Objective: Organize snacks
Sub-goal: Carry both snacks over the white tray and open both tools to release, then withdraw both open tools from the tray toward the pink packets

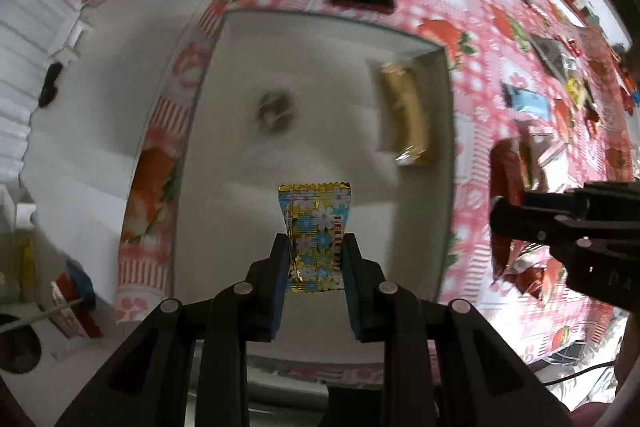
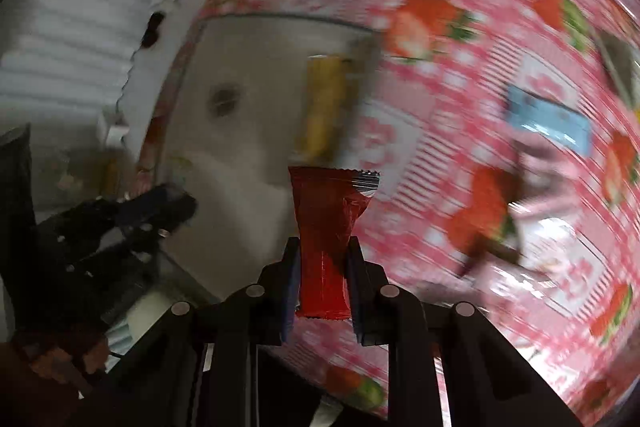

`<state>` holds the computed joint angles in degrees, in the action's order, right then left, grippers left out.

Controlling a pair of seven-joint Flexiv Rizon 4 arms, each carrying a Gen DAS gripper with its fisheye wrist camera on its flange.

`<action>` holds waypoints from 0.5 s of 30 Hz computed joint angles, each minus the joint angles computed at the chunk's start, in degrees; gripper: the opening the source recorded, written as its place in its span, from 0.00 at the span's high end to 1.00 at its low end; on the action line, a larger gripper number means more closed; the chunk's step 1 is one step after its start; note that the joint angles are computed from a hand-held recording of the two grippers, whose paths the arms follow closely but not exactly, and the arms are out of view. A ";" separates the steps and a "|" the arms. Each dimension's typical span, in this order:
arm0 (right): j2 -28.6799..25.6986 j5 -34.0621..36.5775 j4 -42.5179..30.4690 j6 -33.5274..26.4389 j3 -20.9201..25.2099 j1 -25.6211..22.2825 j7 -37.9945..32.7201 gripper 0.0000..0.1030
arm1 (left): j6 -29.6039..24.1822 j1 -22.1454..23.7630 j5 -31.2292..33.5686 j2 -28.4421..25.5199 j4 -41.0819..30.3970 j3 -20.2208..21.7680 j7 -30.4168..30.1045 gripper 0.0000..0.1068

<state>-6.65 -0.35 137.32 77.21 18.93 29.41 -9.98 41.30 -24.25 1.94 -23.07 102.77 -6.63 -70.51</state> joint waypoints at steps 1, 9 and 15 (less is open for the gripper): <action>-1.25 0.47 -1.51 -0.56 0.13 -0.15 -1.50 0.77 | -0.14 0.28 0.11 0.03 0.25 0.31 -0.01 0.74; -8.40 1.45 -10.55 -6.79 -0.08 -0.40 -8.07 0.77 | -0.30 2.04 -0.43 0.39 2.30 0.83 0.68 0.65; -7.35 -4.03 -11.34 -11.93 -2.43 1.67 -5.52 0.01 | 0.86 2.04 0.27 0.45 2.78 1.07 -0.32 0.35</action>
<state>-13.99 -4.38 125.97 65.28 16.50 31.07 -15.50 42.16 -22.21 2.21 -22.61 105.55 -5.56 -70.84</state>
